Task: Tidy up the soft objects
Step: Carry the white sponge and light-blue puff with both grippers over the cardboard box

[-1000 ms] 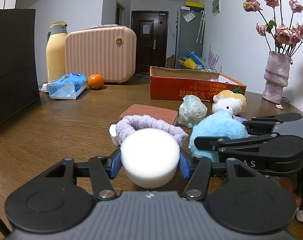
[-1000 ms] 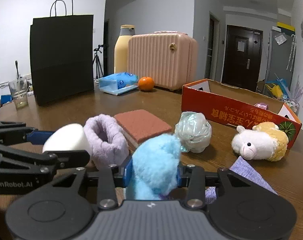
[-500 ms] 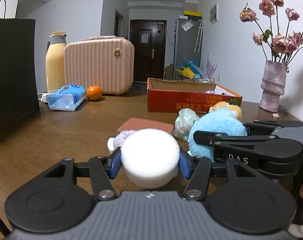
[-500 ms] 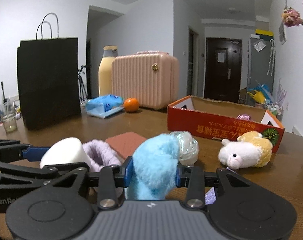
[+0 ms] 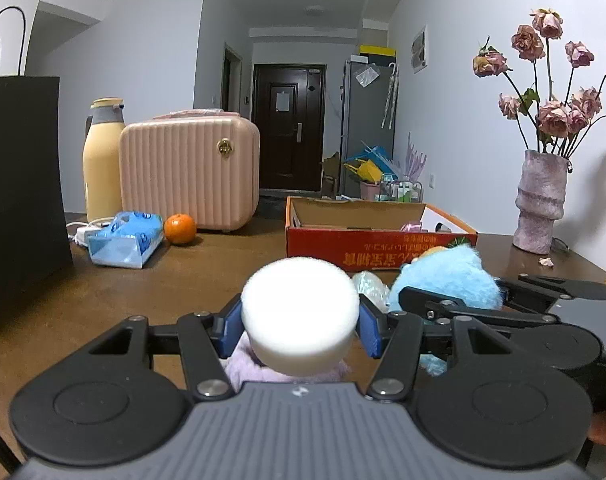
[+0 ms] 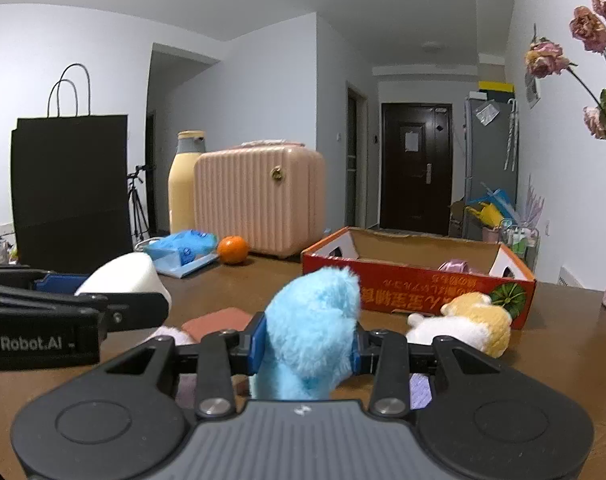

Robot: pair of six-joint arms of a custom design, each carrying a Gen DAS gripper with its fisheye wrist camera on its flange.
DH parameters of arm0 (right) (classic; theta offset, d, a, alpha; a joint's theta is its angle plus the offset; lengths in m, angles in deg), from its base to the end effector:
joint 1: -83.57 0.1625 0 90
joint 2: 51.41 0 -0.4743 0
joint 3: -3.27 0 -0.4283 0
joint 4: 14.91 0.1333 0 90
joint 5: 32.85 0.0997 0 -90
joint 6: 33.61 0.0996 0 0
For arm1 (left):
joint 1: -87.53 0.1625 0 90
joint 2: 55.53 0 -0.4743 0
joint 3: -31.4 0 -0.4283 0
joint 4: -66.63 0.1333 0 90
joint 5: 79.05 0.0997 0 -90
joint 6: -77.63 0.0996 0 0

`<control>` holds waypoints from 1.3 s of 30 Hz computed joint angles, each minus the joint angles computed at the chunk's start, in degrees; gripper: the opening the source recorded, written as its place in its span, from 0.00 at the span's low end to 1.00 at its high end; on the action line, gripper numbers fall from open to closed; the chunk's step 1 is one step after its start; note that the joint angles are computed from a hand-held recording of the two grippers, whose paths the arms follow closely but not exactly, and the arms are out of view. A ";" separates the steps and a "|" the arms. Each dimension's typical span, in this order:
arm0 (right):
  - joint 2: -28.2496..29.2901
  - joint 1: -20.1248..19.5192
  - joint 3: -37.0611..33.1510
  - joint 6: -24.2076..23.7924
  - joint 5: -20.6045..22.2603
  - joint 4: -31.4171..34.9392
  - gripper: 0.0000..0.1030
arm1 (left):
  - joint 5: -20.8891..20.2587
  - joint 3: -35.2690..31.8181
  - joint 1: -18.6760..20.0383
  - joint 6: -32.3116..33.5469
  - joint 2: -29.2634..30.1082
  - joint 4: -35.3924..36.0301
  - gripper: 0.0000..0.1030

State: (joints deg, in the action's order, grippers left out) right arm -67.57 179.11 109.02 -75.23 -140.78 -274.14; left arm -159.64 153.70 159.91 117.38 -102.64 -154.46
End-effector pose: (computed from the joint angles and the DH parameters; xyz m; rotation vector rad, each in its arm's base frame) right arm 0.1572 -0.5572 -0.0527 0.5601 -1.9423 1.4910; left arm -0.0298 -0.5881 0.1234 1.1105 2.2583 -1.2695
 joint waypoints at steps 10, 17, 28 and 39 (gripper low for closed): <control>-0.96 -1.03 -1.59 -0.24 1.49 -0.68 0.37 | 0.49 -3.18 -1.13 0.92 1.45 1.49 0.56; -2.52 -2.31 -2.30 0.17 3.16 -0.07 0.37 | 0.99 -6.38 -2.03 1.18 3.26 3.75 0.56; -5.11 -4.45 -3.86 0.46 5.61 1.91 0.37 | 2.10 -11.64 -3.86 1.16 6.75 7.00 0.56; -8.22 -6.44 -6.16 2.56 8.65 5.05 0.37 | 4.85 -17.06 -6.05 0.54 10.40 8.42 0.56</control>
State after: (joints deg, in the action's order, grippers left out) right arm -75.80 172.67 102.86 -72.66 -132.12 -269.09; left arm -154.79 136.64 153.86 117.92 -92.24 -146.04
